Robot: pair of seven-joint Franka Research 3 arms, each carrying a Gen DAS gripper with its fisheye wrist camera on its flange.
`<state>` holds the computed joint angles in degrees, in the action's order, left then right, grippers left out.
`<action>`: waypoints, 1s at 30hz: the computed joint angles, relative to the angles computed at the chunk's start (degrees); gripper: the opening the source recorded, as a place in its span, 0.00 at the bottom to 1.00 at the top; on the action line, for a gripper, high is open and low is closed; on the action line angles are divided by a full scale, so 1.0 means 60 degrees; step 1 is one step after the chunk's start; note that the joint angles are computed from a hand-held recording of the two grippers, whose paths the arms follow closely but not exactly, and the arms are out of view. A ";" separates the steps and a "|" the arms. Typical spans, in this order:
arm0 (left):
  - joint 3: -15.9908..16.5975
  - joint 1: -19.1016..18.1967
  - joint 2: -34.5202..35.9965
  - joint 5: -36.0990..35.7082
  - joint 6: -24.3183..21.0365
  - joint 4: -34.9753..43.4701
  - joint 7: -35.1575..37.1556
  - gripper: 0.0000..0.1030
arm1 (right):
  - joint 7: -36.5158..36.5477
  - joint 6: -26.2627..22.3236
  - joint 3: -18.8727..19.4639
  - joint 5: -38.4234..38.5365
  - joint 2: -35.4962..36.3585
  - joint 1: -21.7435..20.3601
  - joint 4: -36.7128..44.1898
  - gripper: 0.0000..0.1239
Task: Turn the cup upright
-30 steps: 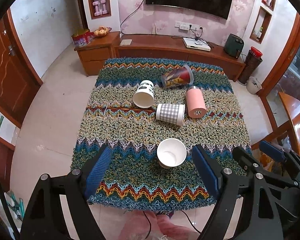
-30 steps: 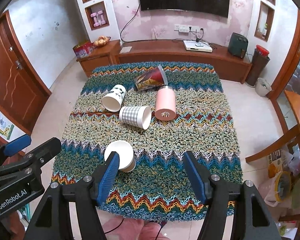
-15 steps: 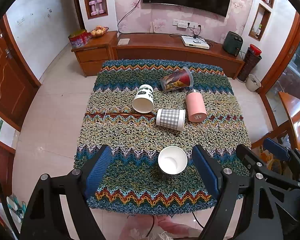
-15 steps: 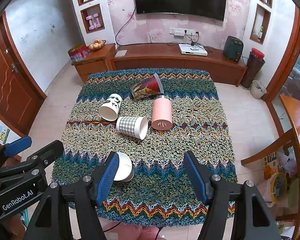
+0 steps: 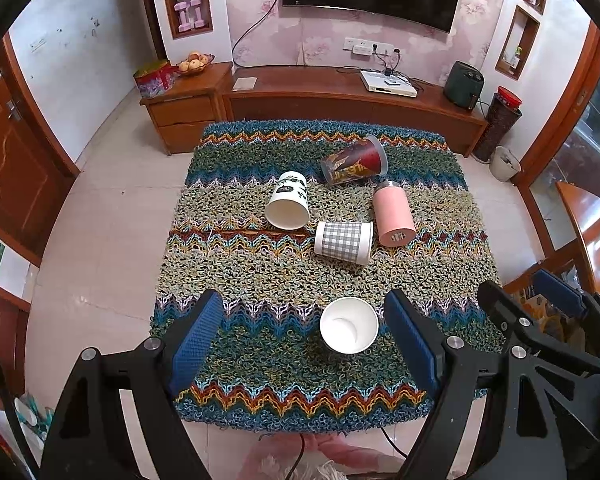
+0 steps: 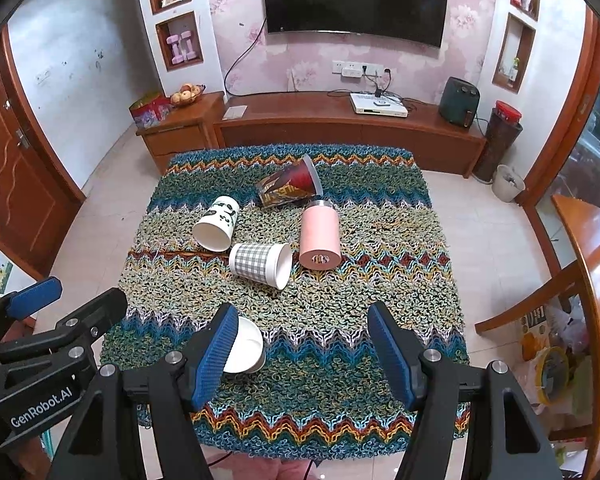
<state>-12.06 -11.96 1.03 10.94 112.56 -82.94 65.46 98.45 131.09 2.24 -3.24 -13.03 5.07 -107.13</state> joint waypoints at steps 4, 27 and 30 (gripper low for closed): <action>0.0003 -0.0003 0.0054 0.0028 -0.0015 0.0105 0.0032 0.83 | 0.0077 0.0061 0.0017 -0.0043 -0.0027 -0.0009 -0.0008 0.55; 0.0030 0.0041 0.0012 -0.0060 0.0048 0.0119 0.0097 0.83 | 0.0136 0.0129 0.0008 -0.0111 0.0044 -0.0008 0.0138 0.55; 0.0031 0.0047 0.0023 -0.0058 -0.0010 0.0155 0.0130 0.83 | 0.0146 0.0103 0.0018 -0.0115 0.0061 0.0002 0.0154 0.55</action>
<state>-11.88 -11.67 1.17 10.59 112.50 -82.01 66.24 99.32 131.71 2.35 -3.93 -12.67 5.08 -106.20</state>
